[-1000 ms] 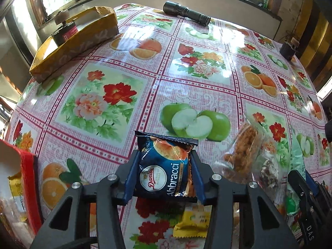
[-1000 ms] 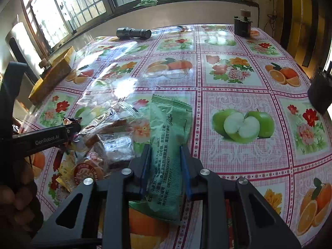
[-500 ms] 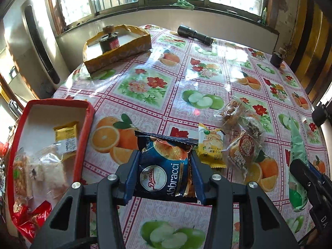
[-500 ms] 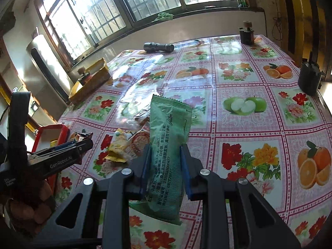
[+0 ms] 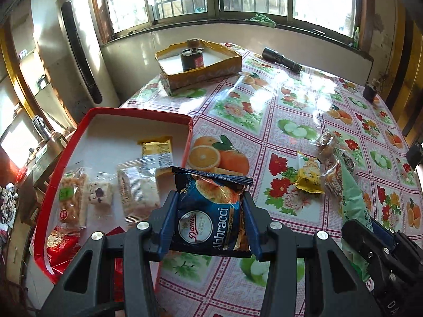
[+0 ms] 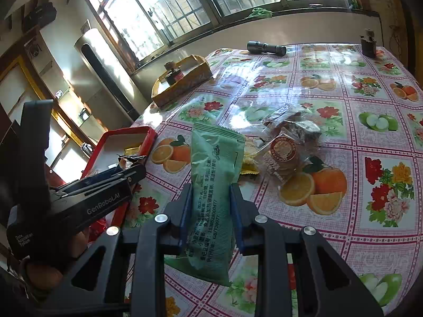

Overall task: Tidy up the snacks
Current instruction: 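Carry the Abbracci bag and green bar over the red tray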

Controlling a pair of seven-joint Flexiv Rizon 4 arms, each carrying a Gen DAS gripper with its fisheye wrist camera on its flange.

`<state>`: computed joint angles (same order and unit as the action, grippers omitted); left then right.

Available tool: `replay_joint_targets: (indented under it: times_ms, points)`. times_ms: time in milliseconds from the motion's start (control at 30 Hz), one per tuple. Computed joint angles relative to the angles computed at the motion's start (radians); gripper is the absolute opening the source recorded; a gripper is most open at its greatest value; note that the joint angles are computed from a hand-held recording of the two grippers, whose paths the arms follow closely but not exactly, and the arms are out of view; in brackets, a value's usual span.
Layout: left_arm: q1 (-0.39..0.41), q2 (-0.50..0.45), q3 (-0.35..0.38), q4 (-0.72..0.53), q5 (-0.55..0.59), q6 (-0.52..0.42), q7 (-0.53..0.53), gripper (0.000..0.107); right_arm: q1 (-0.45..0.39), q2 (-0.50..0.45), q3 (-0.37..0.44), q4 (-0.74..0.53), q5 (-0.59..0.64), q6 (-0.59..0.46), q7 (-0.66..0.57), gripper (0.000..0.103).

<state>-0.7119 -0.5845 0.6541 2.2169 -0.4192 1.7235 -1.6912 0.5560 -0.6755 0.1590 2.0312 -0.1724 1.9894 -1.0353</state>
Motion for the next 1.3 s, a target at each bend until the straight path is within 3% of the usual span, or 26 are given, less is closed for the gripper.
replay_joint_targets:
  times_ms: [200,733,1300]
  points:
    - [0.011,0.025,0.003,0.042,-0.014,0.031,0.013,0.046,0.023,0.007,0.005,0.0,-0.005,-0.003,-0.012,0.03]
    - [0.087,0.064,-0.078,0.116,-0.178,0.131,0.147,0.046,0.052,-0.014,0.03,-0.058,-0.053,-0.051,-0.018,0.03]
    - [0.319,0.121,-0.309,0.166,-0.293,0.223,0.269,0.046,0.053,-0.058,0.059,-0.145,-0.109,-0.109,-0.016,0.03]
